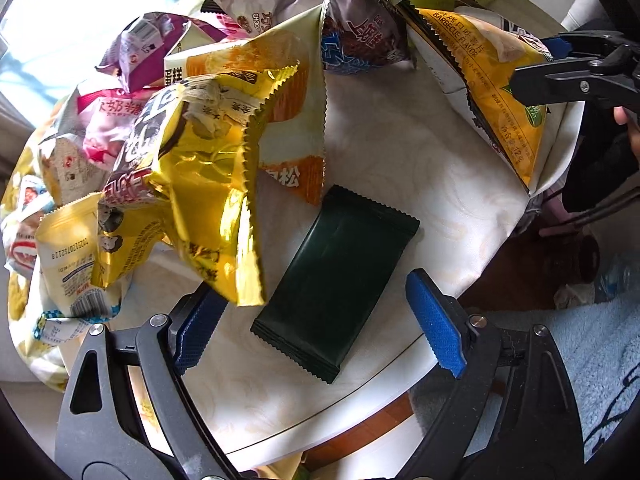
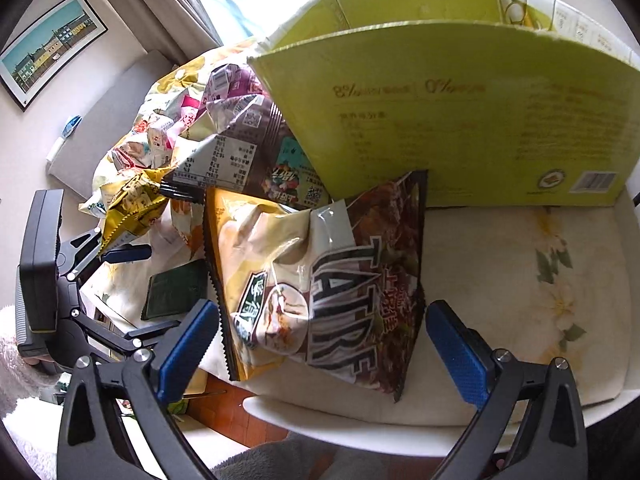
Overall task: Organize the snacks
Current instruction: 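Grasp the dark green bar with the left tool while the right tool grasps the TATRE bag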
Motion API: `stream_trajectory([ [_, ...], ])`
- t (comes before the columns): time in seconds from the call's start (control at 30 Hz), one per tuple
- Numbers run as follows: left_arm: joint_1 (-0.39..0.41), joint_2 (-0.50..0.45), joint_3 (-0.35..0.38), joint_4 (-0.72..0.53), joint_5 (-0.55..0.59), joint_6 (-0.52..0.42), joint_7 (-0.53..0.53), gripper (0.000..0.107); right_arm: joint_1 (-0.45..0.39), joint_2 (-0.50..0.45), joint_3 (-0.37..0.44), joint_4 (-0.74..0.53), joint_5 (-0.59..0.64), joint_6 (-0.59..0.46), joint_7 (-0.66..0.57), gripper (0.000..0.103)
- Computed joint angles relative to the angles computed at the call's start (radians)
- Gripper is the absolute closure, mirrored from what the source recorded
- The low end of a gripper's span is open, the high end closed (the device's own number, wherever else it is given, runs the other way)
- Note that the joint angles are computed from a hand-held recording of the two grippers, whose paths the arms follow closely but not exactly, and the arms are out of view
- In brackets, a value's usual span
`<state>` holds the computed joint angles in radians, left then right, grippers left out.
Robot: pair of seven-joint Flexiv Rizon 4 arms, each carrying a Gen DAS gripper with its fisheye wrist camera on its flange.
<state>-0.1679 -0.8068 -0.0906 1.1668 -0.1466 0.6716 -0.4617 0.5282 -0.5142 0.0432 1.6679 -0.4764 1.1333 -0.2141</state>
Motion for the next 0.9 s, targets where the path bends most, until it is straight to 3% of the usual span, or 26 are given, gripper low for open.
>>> stream_trajectory([
  [0.3,0.045,-0.01,0.001,-0.068,-0.029,-0.114,0.008,0.038,0.003,-0.01,-0.009,-0.008,0.001,0.011,0.021,0.0],
  [0.43,0.053,-0.07,0.007,-0.192,-0.039,-0.251,-0.022,0.04,0.006,-0.016,-0.015,-0.011,-0.003,0.02,0.036,0.0],
  [0.73,0.043,-0.213,-0.001,-0.486,-0.04,-0.508,0.057,0.04,-0.003,-0.024,-0.008,-0.01,0.005,0.032,0.021,0.0],
  [0.9,0.02,-0.253,0.017,-0.591,-0.018,-0.567,0.077,0.04,-0.007,-0.032,-0.006,-0.021,0.017,0.035,0.001,0.0],
])
